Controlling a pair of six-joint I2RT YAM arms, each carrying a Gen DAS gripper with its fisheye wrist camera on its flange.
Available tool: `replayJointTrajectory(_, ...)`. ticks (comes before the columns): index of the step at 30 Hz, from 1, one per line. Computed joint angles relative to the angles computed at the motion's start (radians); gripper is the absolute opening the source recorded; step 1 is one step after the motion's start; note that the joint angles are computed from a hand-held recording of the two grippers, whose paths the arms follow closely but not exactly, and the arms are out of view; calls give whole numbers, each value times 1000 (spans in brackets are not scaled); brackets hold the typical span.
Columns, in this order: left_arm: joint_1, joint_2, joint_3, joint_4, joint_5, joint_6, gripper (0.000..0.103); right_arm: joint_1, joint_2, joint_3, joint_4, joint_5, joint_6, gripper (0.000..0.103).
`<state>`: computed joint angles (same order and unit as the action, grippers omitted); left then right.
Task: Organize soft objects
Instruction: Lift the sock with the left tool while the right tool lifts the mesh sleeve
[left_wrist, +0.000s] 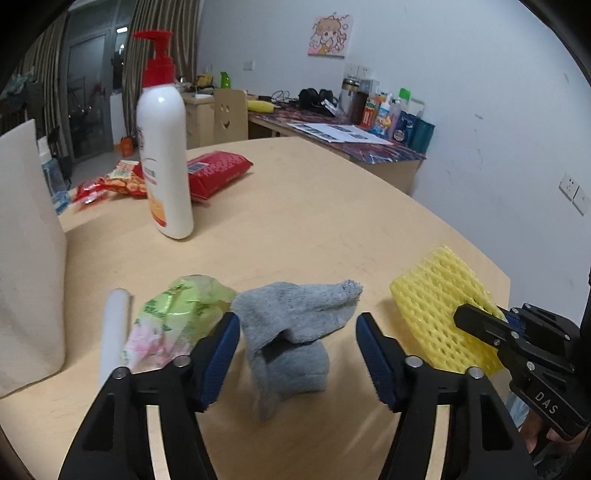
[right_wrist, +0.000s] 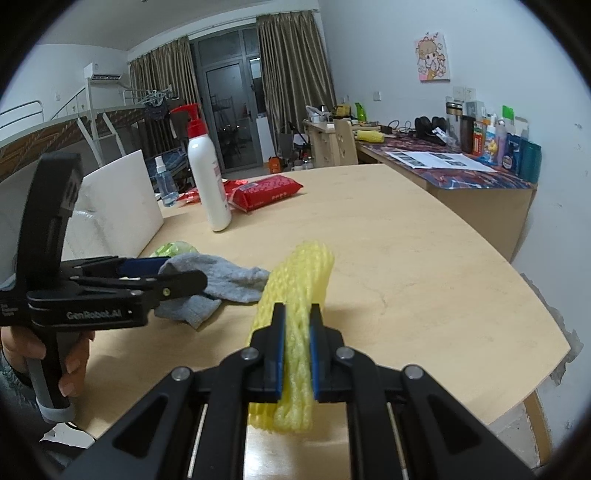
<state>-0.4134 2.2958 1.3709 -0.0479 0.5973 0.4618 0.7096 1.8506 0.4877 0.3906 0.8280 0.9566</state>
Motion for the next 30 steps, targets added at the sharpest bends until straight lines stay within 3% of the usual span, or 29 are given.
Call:
replayJointTrajectory(4,-13,42,60,-52,-39,-3,48,4,2,-8,-1,1,16,14)
replayJointTrajectory(6,-24,61,82,-75,-65,5,36,6,-2,-13,0,4,17,14)
replayJointTrajectory(8,-27,68,87,-70,-80,2,16,7,-7,-20,0,7,24,14)
replayJointTrajectory(11,-23,53,62,-29,-82,-13,6,13,-11,-25,-6,13,36,14)
replayJointTrajectory(20,15,-90,-122,148,-19,-28,5,50,-55,-35,-43,66,59,14)
replayJointTrajectory(30,129,-339,-369,338,100,-75,5,135,-145,26,-173,188,42,14)
